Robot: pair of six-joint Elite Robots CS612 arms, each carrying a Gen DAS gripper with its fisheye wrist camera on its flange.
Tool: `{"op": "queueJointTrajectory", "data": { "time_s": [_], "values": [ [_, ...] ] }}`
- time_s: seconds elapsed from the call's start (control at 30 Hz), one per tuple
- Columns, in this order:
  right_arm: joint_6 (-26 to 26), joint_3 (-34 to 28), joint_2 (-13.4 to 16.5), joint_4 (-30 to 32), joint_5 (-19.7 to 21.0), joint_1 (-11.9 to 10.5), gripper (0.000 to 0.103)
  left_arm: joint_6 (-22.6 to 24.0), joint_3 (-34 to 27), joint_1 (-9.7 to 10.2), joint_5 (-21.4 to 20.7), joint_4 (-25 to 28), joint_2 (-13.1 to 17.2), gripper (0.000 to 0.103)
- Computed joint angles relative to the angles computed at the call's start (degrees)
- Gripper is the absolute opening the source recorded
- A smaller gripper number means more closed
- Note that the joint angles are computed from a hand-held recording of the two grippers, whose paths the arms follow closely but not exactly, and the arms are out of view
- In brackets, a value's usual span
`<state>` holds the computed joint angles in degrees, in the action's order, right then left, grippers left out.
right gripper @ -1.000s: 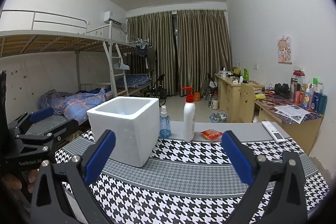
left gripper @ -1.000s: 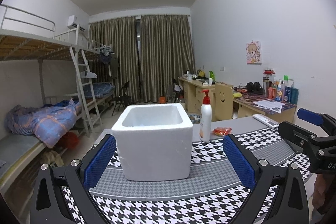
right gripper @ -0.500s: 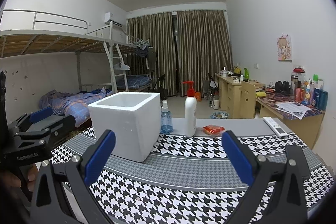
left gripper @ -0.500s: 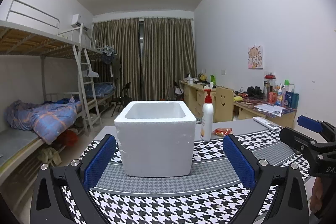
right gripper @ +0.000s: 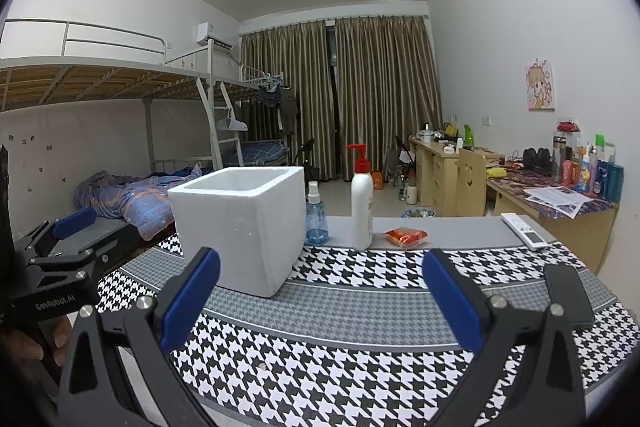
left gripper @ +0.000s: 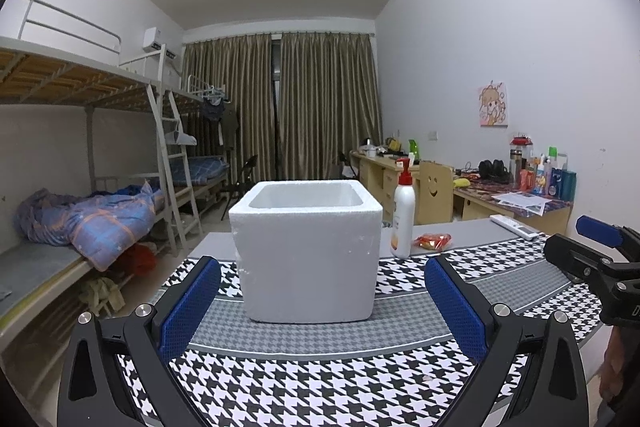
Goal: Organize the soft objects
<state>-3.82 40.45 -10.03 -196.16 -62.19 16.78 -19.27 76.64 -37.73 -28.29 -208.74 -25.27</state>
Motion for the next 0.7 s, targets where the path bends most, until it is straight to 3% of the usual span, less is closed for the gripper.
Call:
{"op": "queueJointTrajectory", "data": {
  "time_s": [0.7],
  "values": [
    [-0.12,1.68,-0.52,-0.03,0.22,-0.13,0.102,0.97,0.64,-0.27,0.11,-1.0,0.06,0.102]
  ]
}}
